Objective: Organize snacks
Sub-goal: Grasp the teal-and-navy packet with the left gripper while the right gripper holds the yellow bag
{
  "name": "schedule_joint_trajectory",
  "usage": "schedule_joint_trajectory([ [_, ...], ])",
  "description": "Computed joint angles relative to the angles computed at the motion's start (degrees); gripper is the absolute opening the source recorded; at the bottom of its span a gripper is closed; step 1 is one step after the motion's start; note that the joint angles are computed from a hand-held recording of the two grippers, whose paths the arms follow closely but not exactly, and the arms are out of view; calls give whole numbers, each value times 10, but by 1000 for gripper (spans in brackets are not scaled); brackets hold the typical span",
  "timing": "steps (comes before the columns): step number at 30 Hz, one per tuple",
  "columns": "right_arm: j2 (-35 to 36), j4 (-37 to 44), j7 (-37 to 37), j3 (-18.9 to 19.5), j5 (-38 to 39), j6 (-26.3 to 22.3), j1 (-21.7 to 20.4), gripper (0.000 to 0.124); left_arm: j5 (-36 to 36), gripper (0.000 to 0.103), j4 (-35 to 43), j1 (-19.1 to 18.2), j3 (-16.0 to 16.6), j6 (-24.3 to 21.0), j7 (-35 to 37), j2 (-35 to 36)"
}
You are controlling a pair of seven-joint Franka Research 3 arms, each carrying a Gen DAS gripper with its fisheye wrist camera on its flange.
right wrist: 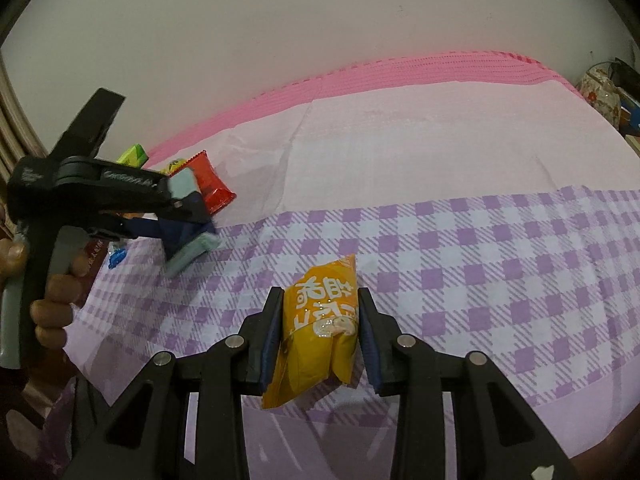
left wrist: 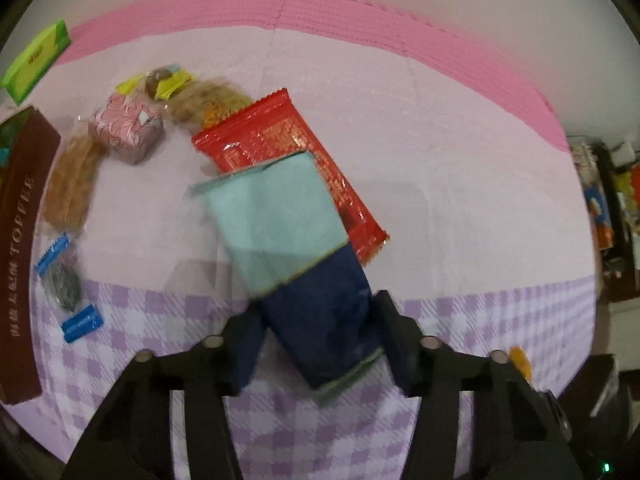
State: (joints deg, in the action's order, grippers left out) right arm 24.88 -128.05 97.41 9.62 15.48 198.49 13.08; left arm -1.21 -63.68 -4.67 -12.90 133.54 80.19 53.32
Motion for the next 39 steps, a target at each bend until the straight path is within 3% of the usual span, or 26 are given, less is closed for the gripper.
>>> schedule_joint_trajectory([
  [5, 1, 3, -2, -3, 4, -4, 5, 34, -24, 25, -123, 43, -29, 80, 63, -76],
  [10, 2, 7, -10, -17, 16, -7, 21, 35, -41, 26, -130, 56, -34, 61, 102, -84],
  [13, 2, 11, -26, -44, 39, -13, 56, 35, -24, 34, -89, 35, -13, 24, 89, -67],
  [14, 3, 12, -30, -48, 45, -14, 62, 35, -6, 41, -64, 19, 1, 4, 77, -55],
  [15, 4, 12, -32, -47, 48, -14, 61, 35, 3, 46, -60, 15, 8, 0, 73, -53],
  [19, 6, 14, -32, -31, 46, -12, 46, 35, 8, 48, -29, 8, 5, -4, 67, -31],
  [21, 7, 13, -32, -24, 42, -10, 38, 35, 17, 66, -9, 1, 12, -12, 58, -18],
  [22, 8, 13, -30, -20, 39, -9, 34, 35, 25, 69, 11, -8, 20, -25, 45, -7],
  [25, 8, 10, -23, -4, 26, -6, 15, 36, 50, 70, 58, -32, 35, -49, 16, 25],
  [29, 9, 12, -17, 3, 14, -7, 4, 36, 102, 72, 40, -54, 57, -18, 4, 24],
  [31, 10, 12, -14, 6, 8, -7, -1, 36, 107, 62, -2, -48, 53, 26, -7, 5],
  [32, 10, 11, -13, 5, 9, -7, 1, 36, 109, 50, -17, -46, 49, 41, -7, -2],
  [34, 10, 12, -12, 2, 9, -7, 3, 36, 95, 50, -46, -27, 29, 59, 15, -15],
  [39, 13, 19, -17, -13, 17, -12, 21, 36, 85, 50, -211, 8, 9, 145, 38, -112],
])
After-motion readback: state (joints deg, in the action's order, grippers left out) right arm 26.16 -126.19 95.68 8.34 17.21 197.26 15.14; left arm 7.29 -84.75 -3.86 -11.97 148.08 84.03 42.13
